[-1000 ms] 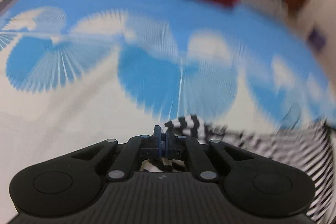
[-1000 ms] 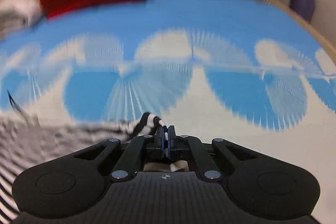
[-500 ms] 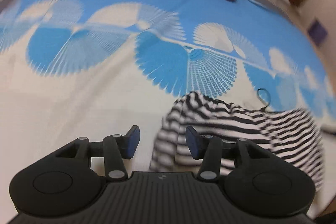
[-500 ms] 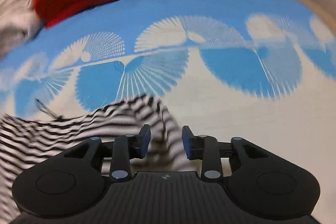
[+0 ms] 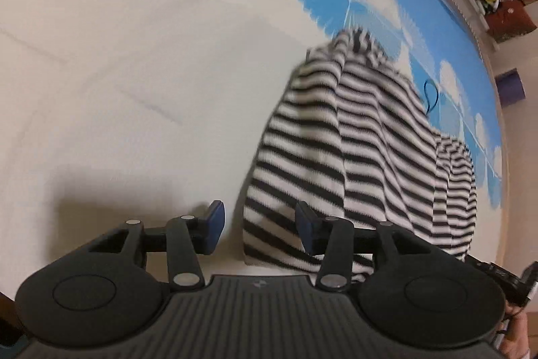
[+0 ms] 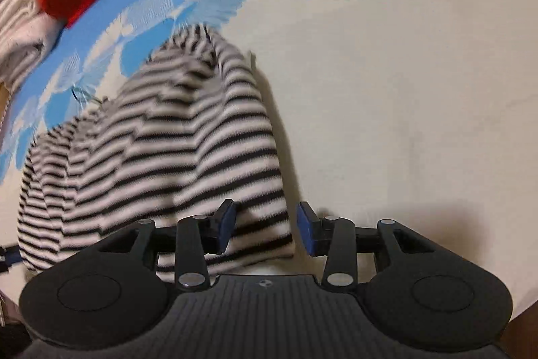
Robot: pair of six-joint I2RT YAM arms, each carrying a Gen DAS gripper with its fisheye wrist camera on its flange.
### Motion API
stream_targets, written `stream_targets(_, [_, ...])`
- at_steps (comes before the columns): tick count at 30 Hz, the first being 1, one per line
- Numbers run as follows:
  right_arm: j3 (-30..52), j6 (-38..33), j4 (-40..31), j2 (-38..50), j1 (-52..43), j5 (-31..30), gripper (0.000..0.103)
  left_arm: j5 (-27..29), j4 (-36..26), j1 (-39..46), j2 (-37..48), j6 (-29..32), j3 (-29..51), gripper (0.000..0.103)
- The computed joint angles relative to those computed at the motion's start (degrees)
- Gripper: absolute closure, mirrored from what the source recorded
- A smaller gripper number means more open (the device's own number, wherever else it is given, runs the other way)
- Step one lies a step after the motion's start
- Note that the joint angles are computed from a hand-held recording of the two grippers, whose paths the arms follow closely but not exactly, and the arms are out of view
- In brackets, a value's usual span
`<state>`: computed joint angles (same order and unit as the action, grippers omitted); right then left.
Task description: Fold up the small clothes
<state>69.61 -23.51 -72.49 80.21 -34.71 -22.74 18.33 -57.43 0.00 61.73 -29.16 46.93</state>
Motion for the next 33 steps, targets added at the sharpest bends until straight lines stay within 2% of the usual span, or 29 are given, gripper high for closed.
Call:
stream_targets(2, [-0.8,-1.0,-0.5,0.2,0.3,0.8,0.061,0.8,-0.3,-0.3,1.6,-1.0,-0.3,0.052])
stream_targets(4, [-1.3,-1.9,-0.6,0.3,0.5,0.7,0.061,3.2,0.9,0.2,1.6,-1.6,-1.0,0.057])
stream_targets(5, [-1.2,-1.6,-0.9,0.5,0.7,0.4,0.061,4.6,1.5,0.3,1.2,-1.4,-1.4,0.066])
stream_targets(6, [-0.9,-1.6,-1.6,0.8,0.4,0.1,0.061,5.8,2.1,0.7,1.4,-0.6,-1.7,0.088])
stream_targets(7, [-1.1,-1.4,-1.5,1.4,0.4,-0.4,0.071,5.7,2.0,0.9,0.8,-0.2,-1.6,0.099])
stream_targets(8, [-0.5,-1.8,-2.3,1.9,0.1,-1.3,0.091,4.2,1.8,0.6,-0.4,-0.2,-1.4,0.099])
stream_targets(9, [-0.3,-2.4,-2.9,1.7,-0.5,-2.2,0.093,3.2,1.6,0.8,-2.0,0.0,-1.4,0.100])
stream_targets(12, [2.8,-4.1,-5.0,0.9,-5.1,-8.2,0.095,-0.7,0.5,1.2,-9.1,0.6,-0.3,0.102])
stream_targets(14, [4.7,-5.0,-6.6,1.5,-8.8,-10.5,0.096,-6.4,-2.3,-1.6,-10.5,0.8,0.8,0.102])
stream_targets(18, [2.1,-3.6,-5.0,1.8,-6.8,-0.6,0.096,-9.0,-6.4,-6.9,-1.4,2.5,1.1,0.101])
stream_targets(20, [0.2,-4.1,-3.1,0.2,-4.2,2.3,0.096,-10.6,-6.7,-9.9,1.0,2.2,1.9,0.099])
stream_targets(24, [-0.1,-2.9,-2.1,-1.5,-2.2,4.1,0.091,-19.1,-4.5,-16.3,-2.6,-3.0,5.1,0.097])
stream_targets(25, [-0.5,-2.9,-0.8,-3.0,-1.6,5.5,0.088,-18.8,-2.4,-17.0,-4.7,-3.7,5.3,0.090])
stream_targets(27, [-2.3,-3.5,3.0,-7.5,0.1,7.5,0.083,-13.8,3.2,-17.7,-8.3,-5.7,4.4,0.079])
stream_targets(29, [-2.1,-5.2,4.5,-9.4,-0.3,2.1,0.083,-10.8,7.0,-20.6,-7.2,-8.2,4.5,0.073])
stream_targets(31, [-1.3,-6.8,3.6,-9.3,-1.0,-4.9,0.083,-13.1,8.6,-26.4,-1.8,-10.3,6.2,0.073])
stream_targets(33, [-1.5,-7.8,3.2,-9.5,0.6,-8.2,0.081,-16.2,8.7,-30.5,3.4,-10.9,9.1,0.073])
